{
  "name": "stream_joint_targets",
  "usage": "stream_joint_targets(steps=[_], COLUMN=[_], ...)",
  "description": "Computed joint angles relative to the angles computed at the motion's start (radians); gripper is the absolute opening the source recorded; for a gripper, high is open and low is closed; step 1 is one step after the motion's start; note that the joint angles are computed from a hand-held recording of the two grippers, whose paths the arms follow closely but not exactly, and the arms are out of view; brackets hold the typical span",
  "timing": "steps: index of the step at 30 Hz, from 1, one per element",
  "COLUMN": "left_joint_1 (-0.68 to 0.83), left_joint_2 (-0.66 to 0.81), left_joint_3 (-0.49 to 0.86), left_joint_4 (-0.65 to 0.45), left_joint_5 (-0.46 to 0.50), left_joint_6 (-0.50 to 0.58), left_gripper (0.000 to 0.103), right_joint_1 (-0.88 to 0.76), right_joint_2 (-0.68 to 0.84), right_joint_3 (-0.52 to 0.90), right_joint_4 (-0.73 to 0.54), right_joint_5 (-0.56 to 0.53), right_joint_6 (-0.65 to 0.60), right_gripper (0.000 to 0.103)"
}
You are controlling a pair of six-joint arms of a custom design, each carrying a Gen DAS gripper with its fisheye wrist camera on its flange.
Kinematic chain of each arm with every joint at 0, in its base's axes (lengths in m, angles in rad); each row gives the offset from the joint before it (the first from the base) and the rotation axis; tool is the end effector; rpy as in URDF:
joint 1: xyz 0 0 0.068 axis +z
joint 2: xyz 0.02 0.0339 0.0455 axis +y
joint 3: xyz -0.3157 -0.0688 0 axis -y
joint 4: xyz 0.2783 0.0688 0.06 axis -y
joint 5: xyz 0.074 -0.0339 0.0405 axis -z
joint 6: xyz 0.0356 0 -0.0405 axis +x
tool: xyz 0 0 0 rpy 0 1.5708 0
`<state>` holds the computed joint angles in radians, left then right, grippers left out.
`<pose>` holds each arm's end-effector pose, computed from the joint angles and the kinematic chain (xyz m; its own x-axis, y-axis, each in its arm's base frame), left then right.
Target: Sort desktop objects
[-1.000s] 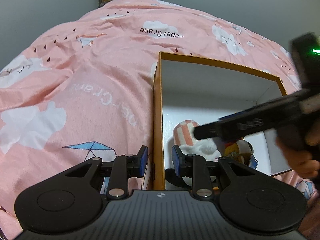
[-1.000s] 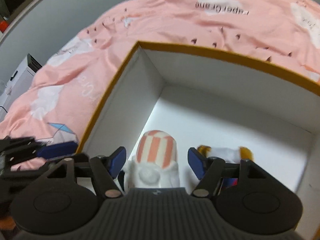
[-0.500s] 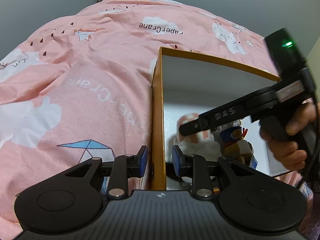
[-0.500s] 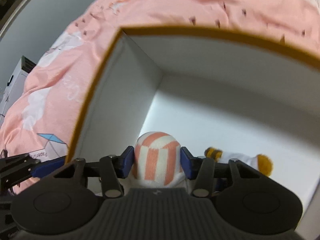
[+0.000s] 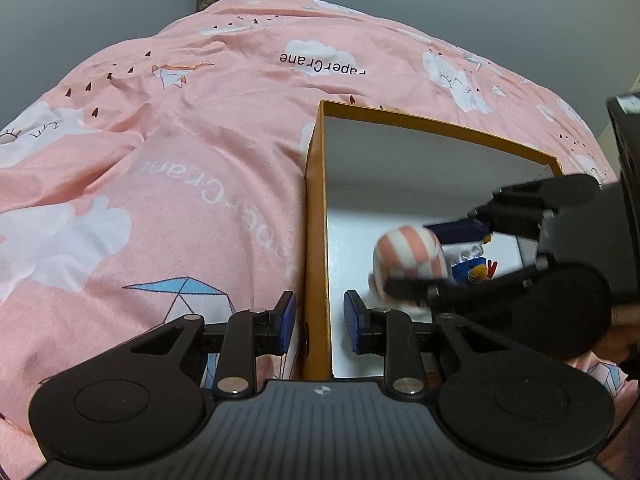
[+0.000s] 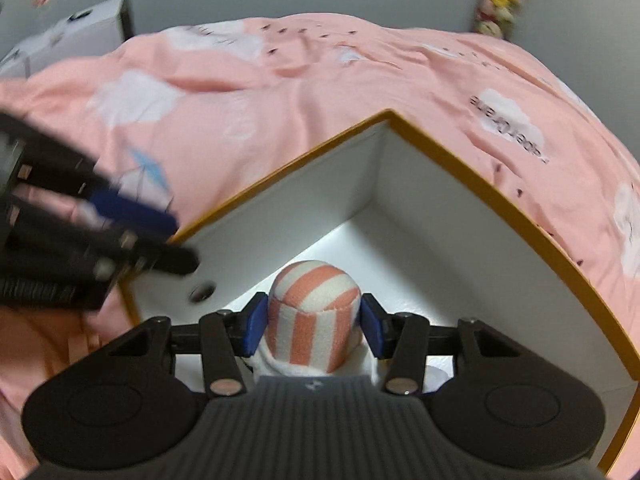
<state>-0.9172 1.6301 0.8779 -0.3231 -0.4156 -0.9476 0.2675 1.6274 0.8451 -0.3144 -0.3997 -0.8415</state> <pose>0.2142 -0.2561 0.1886 -0.8072 -0.1678 -0.5659 -0.0786 0.9807 -0.1788 0.3110 0.0996 0.1801 -0.2625 -0.7841 -0.5624 -0.9162 0.3853 -0.1097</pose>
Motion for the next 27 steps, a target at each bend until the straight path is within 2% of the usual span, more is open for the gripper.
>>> stream_joint_targets(steps=[6, 9, 12, 17, 23, 25, 26, 27], left_joint_1=[-0.008, -0.006, 0.019, 0.029, 0.065, 0.083, 0.092, 0.099], left_joint_2=[-0.019, -0.061, -0.112, -0.119, -0.109, -0.104, -0.1, -0.095], left_joint_3=[-0.008, -0.036, -0.069, -0.067, -0.095, -0.097, -0.094, -0.09], left_joint_4=[0.001, 0.041, 0.113, 0.154, 0.243, 0.256, 0.258, 0.256], left_joint_5=[-0.014, -0.019, 0.051, 0.139, 0.324, 0.375, 0.397, 0.416], left_joint_6=[-0.006, -0.006, 0.015, 0.031, -0.04, -0.067, -0.081, -0.093], left_gripper=[0.03, 0.03, 0.03, 0.03, 0.03, 0.035, 0.041, 0.051], right_joint_1=[-0.024, -0.041, -0.053, -0.086, -0.142, -0.148, -0.147, -0.146], right_joint_2=[-0.038, -0.05, -0.1, -0.217, -0.402, -0.439, -0.452, -0.465], right_joint_3=[0.017, 0.016, -0.038, -0.132, -0.282, -0.321, -0.338, -0.353], right_joint_4=[-0.114, -0.162, -0.136, -0.092, -0.007, 0.016, 0.036, 0.051], right_joint_5=[-0.023, -0.046, -0.055, -0.066, -0.112, -0.116, -0.116, -0.116], right_joint_6=[-0.103, -0.15, -0.202, -0.248, -0.378, -0.433, -0.452, -0.467], right_gripper=[0.052, 0.052, 0.051, 0.051, 0.051, 0.051, 0.051, 0.05])
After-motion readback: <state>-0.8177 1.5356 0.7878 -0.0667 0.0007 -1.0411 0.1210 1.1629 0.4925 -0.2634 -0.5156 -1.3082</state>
